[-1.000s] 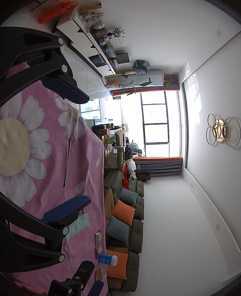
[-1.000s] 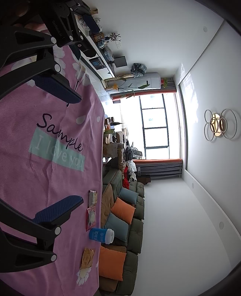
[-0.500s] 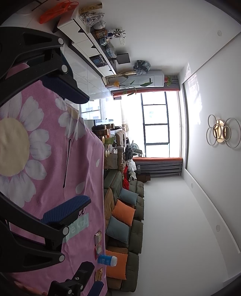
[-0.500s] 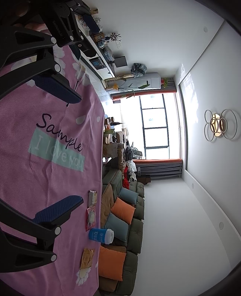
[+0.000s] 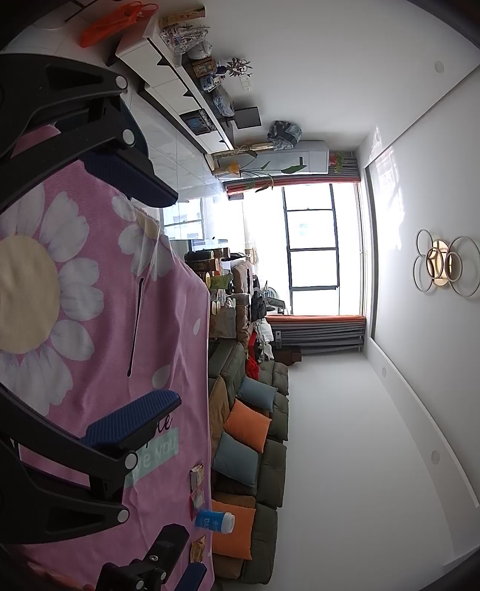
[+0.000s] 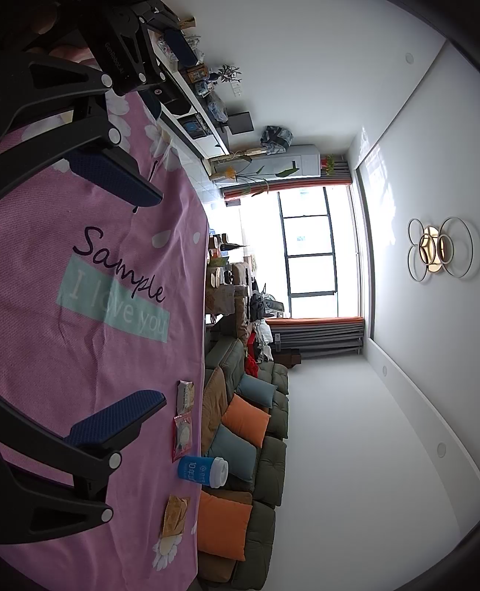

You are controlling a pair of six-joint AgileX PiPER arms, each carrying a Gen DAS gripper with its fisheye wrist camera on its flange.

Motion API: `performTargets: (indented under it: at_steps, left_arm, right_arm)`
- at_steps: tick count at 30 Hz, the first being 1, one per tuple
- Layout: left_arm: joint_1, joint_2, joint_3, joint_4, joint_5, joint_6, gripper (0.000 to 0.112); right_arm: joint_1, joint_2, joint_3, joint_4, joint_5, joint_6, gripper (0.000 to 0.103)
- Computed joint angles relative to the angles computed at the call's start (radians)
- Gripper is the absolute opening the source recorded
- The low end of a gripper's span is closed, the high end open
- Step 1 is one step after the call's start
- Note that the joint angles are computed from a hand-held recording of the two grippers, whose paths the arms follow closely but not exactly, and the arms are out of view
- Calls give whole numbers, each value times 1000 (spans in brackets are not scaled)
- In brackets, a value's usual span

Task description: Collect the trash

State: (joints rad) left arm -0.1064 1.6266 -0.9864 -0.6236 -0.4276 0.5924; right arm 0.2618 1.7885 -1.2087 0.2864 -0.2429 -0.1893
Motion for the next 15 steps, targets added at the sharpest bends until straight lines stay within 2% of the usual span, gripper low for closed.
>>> performTargets:
  at_steps: [15]
  left_arm:
    - [1, 2, 5, 3, -3, -4, 97]
  right_arm:
    - [0, 4, -8, 8, 7, -6, 96]
